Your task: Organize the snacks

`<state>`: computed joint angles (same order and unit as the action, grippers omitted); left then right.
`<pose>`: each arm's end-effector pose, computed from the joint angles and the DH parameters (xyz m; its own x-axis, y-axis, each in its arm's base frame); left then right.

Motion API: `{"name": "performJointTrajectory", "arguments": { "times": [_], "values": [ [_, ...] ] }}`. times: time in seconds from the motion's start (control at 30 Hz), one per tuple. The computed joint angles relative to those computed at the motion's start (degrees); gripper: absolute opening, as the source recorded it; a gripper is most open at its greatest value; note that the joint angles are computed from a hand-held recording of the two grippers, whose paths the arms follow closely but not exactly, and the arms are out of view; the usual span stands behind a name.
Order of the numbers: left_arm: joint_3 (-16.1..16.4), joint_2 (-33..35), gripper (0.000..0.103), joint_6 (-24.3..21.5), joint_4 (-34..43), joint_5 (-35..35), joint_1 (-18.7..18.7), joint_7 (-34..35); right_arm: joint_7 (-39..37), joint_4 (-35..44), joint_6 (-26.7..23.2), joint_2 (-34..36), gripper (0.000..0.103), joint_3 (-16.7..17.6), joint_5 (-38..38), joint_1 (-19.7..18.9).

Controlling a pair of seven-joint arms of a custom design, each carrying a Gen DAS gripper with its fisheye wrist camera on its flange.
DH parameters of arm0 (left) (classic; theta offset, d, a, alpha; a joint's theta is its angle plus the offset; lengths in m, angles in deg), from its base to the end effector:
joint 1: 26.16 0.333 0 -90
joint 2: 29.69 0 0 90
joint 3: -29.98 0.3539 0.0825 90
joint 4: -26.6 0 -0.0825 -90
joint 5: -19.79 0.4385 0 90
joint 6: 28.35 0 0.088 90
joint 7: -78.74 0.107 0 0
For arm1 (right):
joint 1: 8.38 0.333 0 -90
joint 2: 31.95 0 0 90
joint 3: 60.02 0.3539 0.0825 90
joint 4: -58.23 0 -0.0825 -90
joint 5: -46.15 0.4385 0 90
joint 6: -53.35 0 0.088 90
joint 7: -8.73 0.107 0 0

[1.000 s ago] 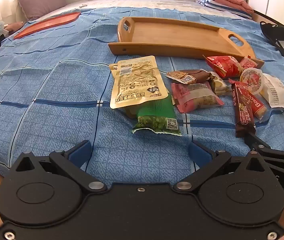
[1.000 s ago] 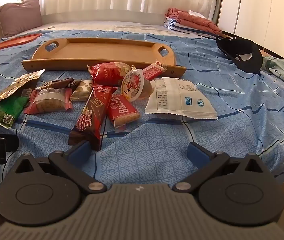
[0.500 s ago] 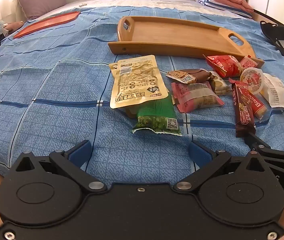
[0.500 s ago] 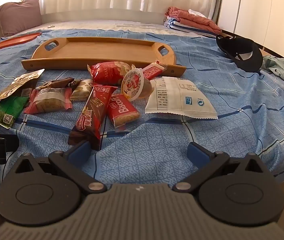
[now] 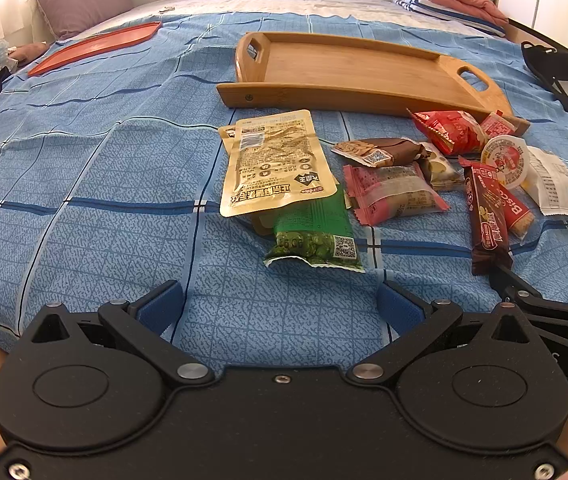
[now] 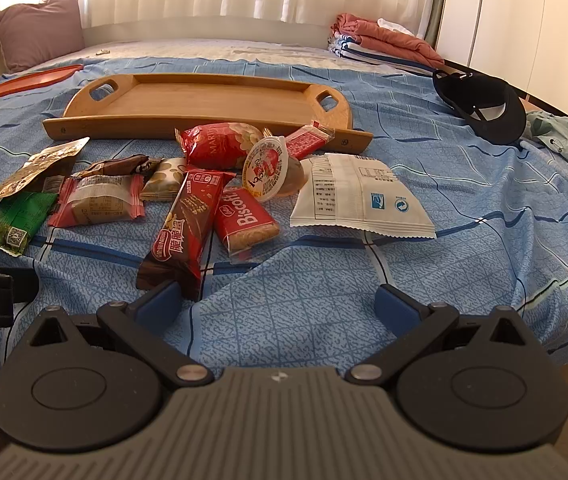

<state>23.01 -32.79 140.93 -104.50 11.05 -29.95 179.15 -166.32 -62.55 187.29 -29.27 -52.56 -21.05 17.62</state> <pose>0.5871 -0.1020 0.4628 -0.2281 -0.9736 -0.0064 -0.7295 0.1752 -0.6612 0.5271 0.3299 0.4288 -0.3260 -0.9399 0.1017 -0.6142 0.1288 -0.7786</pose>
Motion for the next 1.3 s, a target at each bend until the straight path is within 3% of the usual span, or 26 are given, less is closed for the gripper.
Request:
{"name": "performJointTrajectory", "arguments": {
  "times": [1.3],
  "values": [
    [0.0, -0.4, 0.103, 1.8, -0.8, 0.7, 0.0, -1.1, 1.4, -0.5, -0.5, -0.3, 0.103, 0.2, -1.7, 0.3]
  ]
}}
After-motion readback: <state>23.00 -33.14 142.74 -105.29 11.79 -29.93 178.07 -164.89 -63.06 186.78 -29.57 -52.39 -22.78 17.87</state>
